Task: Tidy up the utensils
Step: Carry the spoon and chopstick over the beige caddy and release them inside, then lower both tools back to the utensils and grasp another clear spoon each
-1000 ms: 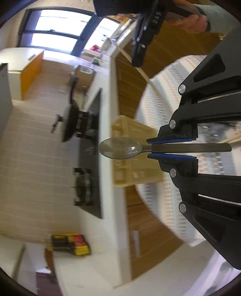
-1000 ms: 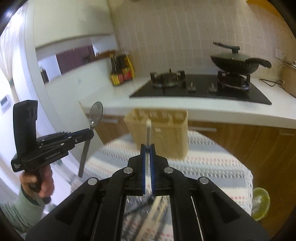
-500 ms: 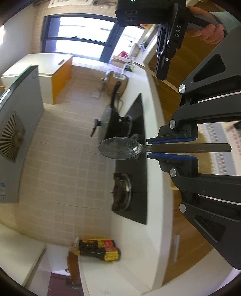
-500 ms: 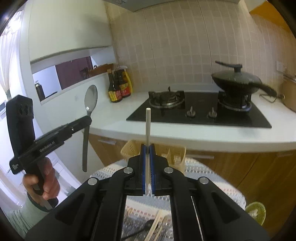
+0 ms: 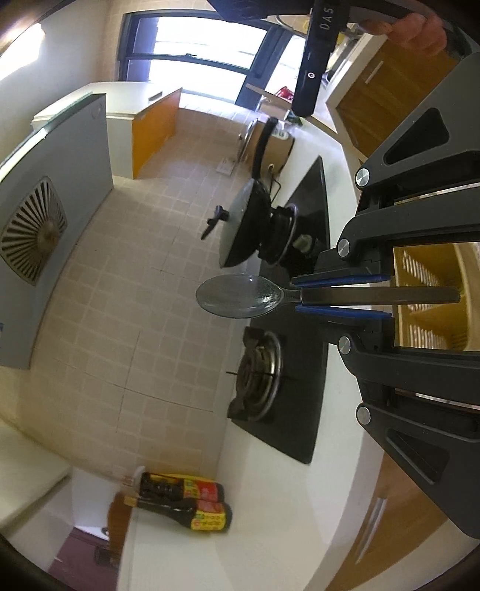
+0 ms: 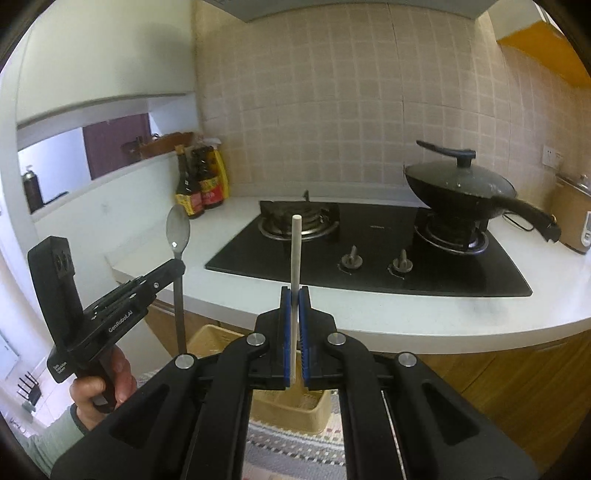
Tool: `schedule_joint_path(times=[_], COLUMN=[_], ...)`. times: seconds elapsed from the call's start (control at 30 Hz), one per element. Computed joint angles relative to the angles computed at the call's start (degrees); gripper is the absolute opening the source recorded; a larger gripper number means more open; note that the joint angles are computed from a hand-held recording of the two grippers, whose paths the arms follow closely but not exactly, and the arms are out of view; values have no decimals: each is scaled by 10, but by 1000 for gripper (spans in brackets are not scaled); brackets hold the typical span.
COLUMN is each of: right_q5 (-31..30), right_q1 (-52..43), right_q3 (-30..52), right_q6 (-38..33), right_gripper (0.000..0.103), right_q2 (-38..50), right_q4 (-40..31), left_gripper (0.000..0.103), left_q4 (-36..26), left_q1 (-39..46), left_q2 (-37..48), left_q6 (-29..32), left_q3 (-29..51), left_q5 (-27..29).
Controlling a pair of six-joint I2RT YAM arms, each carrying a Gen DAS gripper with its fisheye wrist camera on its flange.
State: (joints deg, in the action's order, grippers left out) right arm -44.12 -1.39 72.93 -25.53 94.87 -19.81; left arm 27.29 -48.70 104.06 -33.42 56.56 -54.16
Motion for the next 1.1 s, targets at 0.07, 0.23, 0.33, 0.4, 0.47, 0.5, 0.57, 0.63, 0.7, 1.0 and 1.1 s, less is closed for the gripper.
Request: schedule_joint_path(times=[0.07, 0.23, 0.33, 0.4, 0.47, 0.5, 0.57, 0.63, 0.7, 1.0, 1.1], right_q5=[14, 55, 75, 83, 87, 86, 86, 81, 71, 30, 8], right_q1=[9, 33, 45, 50, 54, 55, 56, 54, 50, -2, -29], right_q3=[4, 10, -4, -6, -12, -12, -18, -20, -26, -109, -131], right_q6=[3, 8, 6, 5, 1, -1, -2, -8, -15, -24, -47], right_gripper=[3, 3, 3, 3, 3, 3, 4, 7, 15, 52, 52], right_q2=[21, 64, 75, 82, 84, 86, 84, 82, 75, -23, -70], right_q4=[13, 33, 52, 57, 57, 53, 49, 36, 23, 1, -40], left_gripper=[8, 8, 8, 9, 9, 9, 11, 20, 36, 63, 67], left_q4=[34, 71, 86, 88, 82, 77, 72, 66, 57, -28, -55], left_q1=[17, 38, 35, 32, 29, 28, 25, 21, 14, -62, -104], left_q2=[17, 51, 68, 79, 85, 86, 85, 81, 71, -7, -45], left_q6=[4, 2, 12, 15, 16, 15, 13, 8, -4, -44, -57], left_q3=[-10, -15, -14, -11, -7, -6, -7, -10, -18, -46, -55], left_q5=[19, 42, 32, 16, 10, 13, 14, 16, 17, -37, -73])
